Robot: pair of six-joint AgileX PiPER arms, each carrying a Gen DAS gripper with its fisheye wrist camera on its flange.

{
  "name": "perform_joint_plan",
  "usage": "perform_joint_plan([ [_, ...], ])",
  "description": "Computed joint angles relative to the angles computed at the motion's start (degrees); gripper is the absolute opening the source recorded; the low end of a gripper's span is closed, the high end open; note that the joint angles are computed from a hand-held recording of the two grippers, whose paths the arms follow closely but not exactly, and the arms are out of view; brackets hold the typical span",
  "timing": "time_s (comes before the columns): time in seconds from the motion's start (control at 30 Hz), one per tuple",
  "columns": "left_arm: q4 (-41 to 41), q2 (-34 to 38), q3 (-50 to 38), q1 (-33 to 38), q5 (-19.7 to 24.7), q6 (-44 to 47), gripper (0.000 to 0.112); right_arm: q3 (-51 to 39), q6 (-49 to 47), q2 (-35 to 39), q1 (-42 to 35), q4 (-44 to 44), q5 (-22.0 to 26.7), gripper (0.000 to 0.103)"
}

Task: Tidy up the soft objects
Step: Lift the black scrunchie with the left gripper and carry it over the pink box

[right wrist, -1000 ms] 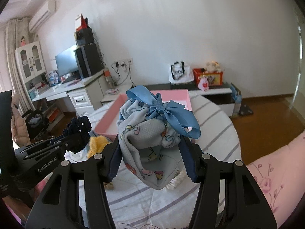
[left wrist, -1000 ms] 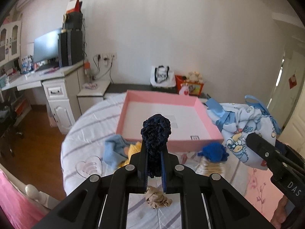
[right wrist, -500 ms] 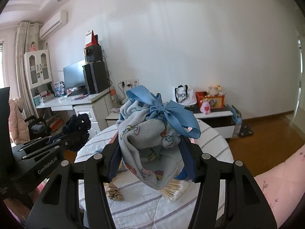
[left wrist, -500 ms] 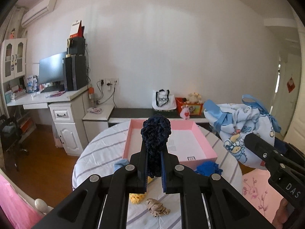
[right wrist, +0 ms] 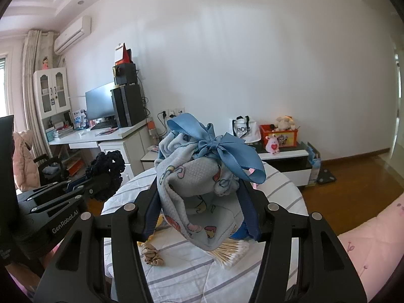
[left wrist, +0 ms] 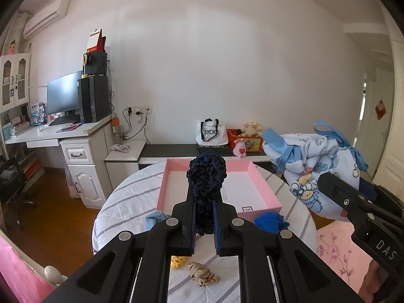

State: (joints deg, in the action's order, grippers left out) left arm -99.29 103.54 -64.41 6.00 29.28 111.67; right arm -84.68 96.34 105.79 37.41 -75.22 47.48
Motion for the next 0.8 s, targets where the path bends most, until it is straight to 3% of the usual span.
perform_joint_plan([
  [0.8,14.29,3.96,-9.04,-3.39,-3.94,-17.36,0.007,-3.1,-4.74,2.2,-2.84,4.75,-2.03,0.053],
])
